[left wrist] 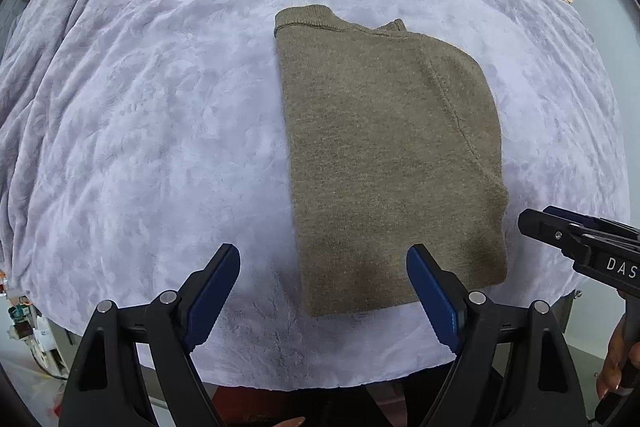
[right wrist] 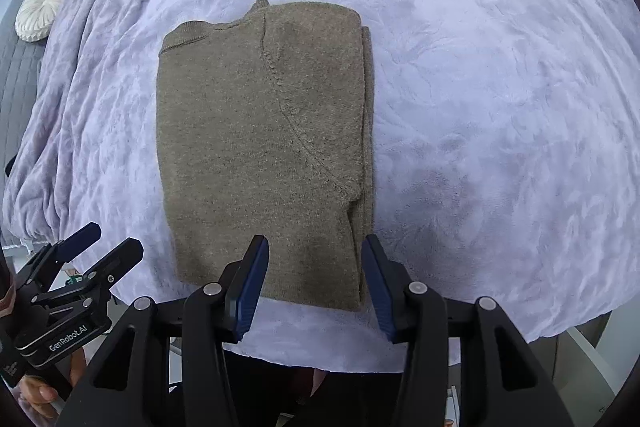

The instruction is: Fold small clothes

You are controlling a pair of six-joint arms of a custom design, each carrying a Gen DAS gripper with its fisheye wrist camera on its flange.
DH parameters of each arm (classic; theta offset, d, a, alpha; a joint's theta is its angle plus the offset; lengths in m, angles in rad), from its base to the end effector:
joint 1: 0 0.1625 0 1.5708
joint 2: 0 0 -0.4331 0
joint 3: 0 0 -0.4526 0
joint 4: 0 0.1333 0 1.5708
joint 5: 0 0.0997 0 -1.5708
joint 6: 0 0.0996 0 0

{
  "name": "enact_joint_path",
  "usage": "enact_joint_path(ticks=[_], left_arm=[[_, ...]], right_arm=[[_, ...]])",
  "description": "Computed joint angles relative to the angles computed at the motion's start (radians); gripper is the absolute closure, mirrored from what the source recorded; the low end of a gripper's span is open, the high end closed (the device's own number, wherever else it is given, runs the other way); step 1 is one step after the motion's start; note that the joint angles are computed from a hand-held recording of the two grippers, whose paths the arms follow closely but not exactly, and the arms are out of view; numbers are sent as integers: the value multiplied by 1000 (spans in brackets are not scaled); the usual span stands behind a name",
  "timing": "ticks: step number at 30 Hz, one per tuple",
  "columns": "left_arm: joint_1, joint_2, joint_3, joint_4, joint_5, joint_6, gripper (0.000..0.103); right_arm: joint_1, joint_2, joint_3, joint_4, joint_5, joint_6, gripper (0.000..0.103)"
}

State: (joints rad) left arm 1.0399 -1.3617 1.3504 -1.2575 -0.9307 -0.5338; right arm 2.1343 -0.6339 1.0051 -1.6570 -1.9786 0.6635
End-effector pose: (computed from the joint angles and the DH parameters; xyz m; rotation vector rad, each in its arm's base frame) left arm -0.1446 -0.6270 0.4854 0.1196 2.4422 -0.0907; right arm 0.5284 -0.6606 0.1391 -0.0539 -2.6481 0.0046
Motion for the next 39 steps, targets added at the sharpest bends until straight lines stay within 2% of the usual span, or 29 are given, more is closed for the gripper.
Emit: enact_joint_path(ticks=[1, 2, 3, 8, 11, 13, 14, 24, 39], left_arm=[[-3, 0, 0, 3, 5, 0, 16], [-6, 0, 0, 8, 13, 1, 5], [-9, 1, -2, 14, 19, -1, 0], [-21, 4, -13, 25, 38, 3, 0], [-30, 4, -13, 21, 57, 5, 0], [-36, 8, -16, 32, 74, 4, 0], [-39, 11, -20, 40, 79, -1, 0], [-23, 31, -61, 61, 38, -71, 0], [-8, 45, -89, 87, 47, -85, 0]], right_arm=[[3, 4, -5, -3, -5, -1, 47], [6, 4, -7, -6, -9, -2, 41], [7, 6, -12, -5, -12, -2, 37], [19, 15, -31, -3, -37, -11, 24], [30, 20, -39, -11, -67, -22, 20], [35, 24, -47, -12, -76, -23, 9], [37, 27, -52, -10, -78, -23, 0], [50, 68, -135, 62, -129, -7, 0], [52, 108, -195, 139, -128, 1, 0]])
